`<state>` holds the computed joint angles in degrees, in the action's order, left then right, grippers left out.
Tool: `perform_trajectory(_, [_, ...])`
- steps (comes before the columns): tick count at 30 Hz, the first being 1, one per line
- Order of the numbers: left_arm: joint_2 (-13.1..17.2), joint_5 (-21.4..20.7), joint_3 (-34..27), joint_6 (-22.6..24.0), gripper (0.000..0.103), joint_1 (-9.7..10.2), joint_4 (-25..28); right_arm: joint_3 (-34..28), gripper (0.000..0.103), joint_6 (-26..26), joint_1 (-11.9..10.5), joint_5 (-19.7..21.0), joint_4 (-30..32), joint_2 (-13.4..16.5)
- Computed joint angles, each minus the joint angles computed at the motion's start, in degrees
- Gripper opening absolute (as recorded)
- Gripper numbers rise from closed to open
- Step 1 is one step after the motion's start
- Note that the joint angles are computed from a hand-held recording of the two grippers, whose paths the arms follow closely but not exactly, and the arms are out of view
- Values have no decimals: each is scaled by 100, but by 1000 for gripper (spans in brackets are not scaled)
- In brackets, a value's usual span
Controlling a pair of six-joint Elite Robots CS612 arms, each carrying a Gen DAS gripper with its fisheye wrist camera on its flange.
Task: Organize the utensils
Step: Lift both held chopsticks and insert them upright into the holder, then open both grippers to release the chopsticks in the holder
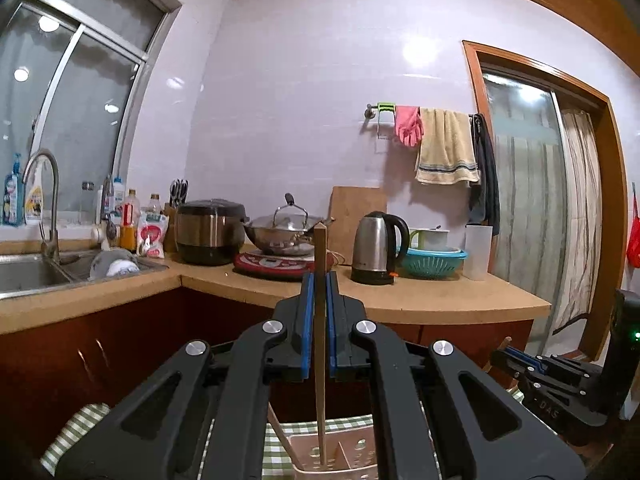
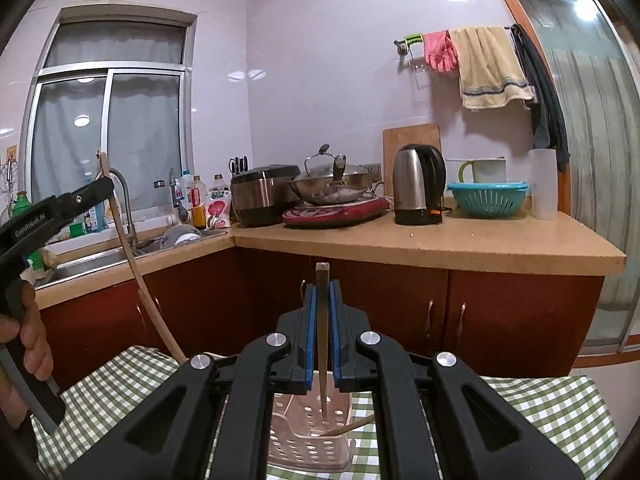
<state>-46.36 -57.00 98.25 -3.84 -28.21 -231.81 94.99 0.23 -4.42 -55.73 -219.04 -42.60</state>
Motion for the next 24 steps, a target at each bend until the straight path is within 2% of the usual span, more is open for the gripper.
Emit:
perform_trajectory(3, [109,18,-40,-94,6,27,81,-12,7,-64,23,-21,88,45])
perform_trajectory(9, [265,-128,-26,-521,7,104,596,-33,7,-214,55,-13,374,96])
perform_trajectory(11, [306,-155,3,-581,10,107,710,-48,7,-234,56,3,439,101])
perform_trajectory(13, [318,-183,33,-632,22,107,758,-31,10,-252,57,-31,416,96])
perform_trajectory(14, [320,-181,57,-674,35,106,749,-26,12,-261,54,-38,421,90])
perform_trajectory(15, [320,-163,83,-731,42,101,716,-17,21,-255,51,-51,413,84])
perform_trajectory(16, [319,-160,106,-769,44,98,691,4,29,-226,45,-72,374,75])
perform_trajectory(20, [266,-149,233,-842,58,67,625,95,34,-219,19,-125,250,21])
perform_trajectory(24, [169,-122,442,-895,69,-1,528,257,44,-195,-28,-190,35,-61])
